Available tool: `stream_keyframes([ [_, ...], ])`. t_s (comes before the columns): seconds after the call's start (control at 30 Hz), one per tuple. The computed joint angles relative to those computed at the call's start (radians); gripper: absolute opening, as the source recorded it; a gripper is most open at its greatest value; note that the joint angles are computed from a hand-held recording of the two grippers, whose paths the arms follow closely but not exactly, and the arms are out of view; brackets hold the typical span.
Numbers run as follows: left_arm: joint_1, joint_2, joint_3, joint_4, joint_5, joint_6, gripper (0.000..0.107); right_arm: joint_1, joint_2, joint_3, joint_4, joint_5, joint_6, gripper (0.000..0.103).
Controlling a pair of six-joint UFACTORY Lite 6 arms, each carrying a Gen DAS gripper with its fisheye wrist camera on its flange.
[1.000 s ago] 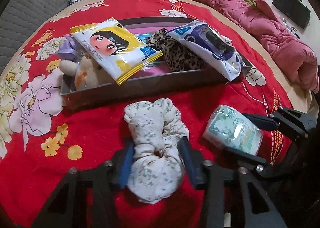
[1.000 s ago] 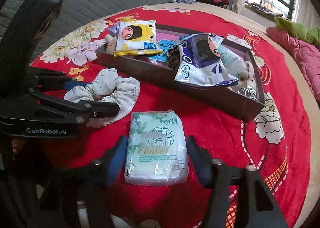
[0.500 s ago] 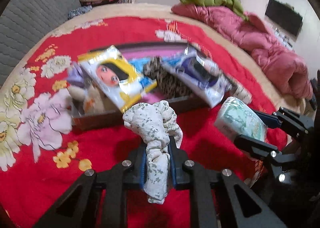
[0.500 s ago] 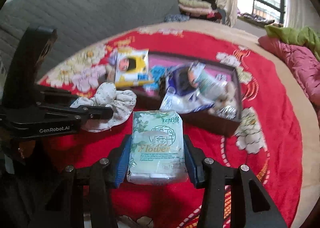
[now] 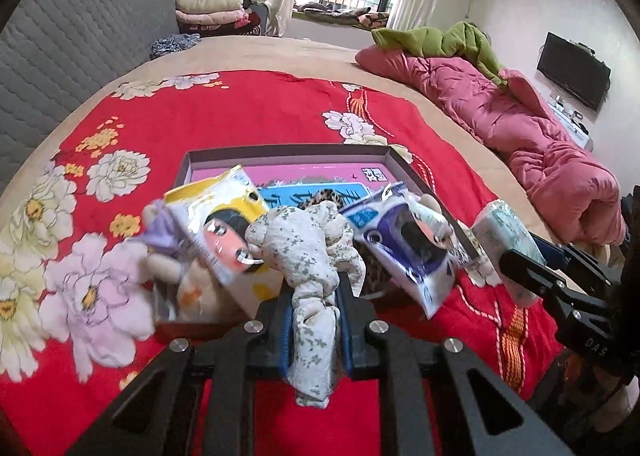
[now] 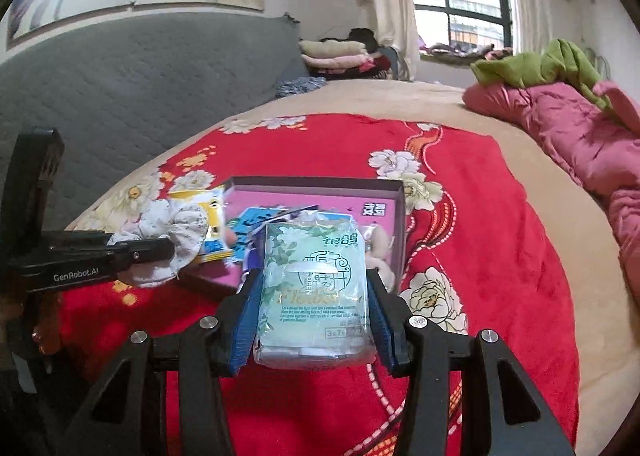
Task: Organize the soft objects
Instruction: 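Carry the scrunchie with the left tool while the right tool carries the tissue pack to the box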
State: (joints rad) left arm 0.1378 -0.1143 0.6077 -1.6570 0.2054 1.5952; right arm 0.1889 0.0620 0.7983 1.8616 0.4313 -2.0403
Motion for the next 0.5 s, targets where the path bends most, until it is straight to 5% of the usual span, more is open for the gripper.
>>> stream_keyframes([
  [0.5,-0.023,0.275,0.181,-0.480,-0.005,0.440,0.018,0.085,0.268,0.189,0.267,-0.090,-0.202,0.051],
])
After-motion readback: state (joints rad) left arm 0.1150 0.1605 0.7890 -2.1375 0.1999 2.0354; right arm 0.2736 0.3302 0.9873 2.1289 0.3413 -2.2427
